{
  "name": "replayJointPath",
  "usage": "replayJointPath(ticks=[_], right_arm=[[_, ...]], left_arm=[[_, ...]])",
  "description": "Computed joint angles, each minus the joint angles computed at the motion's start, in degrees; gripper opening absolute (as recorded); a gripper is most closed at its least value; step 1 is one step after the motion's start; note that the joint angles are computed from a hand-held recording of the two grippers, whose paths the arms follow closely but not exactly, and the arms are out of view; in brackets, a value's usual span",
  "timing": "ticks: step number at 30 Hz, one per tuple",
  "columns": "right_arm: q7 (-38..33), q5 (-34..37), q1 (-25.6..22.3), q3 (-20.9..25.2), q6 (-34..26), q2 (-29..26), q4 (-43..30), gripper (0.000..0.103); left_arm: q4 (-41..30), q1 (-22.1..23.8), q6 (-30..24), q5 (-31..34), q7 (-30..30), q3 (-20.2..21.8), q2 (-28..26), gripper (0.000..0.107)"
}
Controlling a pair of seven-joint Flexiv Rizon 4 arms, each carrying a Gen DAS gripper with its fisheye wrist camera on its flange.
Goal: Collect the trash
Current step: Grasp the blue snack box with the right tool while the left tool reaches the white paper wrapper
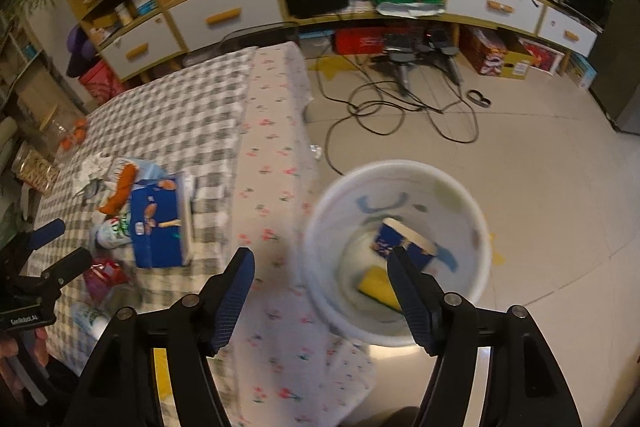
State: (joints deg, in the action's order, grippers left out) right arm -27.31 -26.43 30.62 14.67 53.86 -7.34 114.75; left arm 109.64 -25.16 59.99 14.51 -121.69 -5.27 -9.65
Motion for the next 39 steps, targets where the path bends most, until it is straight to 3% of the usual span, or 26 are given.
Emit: replayJointPath(ticks=[16,20,29,34,37,39], right_arm=[[-5.6,3.5,6.1,0.1,-1.3,-12.5,-12.8,0.074],[-8.7,6.8,7.1,0.6,-0.9,-15.9,-16.3,0.087],[-12.6,11.1,9.5,0.4,-5.0,-21.4,-22.8,0.087],[-13.0,11.3,10.7,-0.5,-7.2,-23.5,-25.3,0.086],[-12.9,10.9,11.1,-0.9,-8.0,-23.8,-25.6,0.072],[-13.1,10.6,11.1,-1.1,-7.5,-23.7,-25.3,0.072]], left_arm=[[6.4,5.5,-4.6,-0.4,-1.2,1.2,5.3,0.102],[7.4,6.7,-5.3,-1.2,-0.7,1.2,5.9,0.102],[9.2,8.9,-5.2,-3.1,-2.1,1.6,6.7,0.102],[9.4,9.1,-5.5,-4.4,-1.7,1.3,6.4,0.102],[9.4,9.1,-5.4,-5.4,-0.9,1.2,6.2,0.102],[9.2,9.1,-5.5,-6.2,-0.4,1.1,5.9,0.102]])
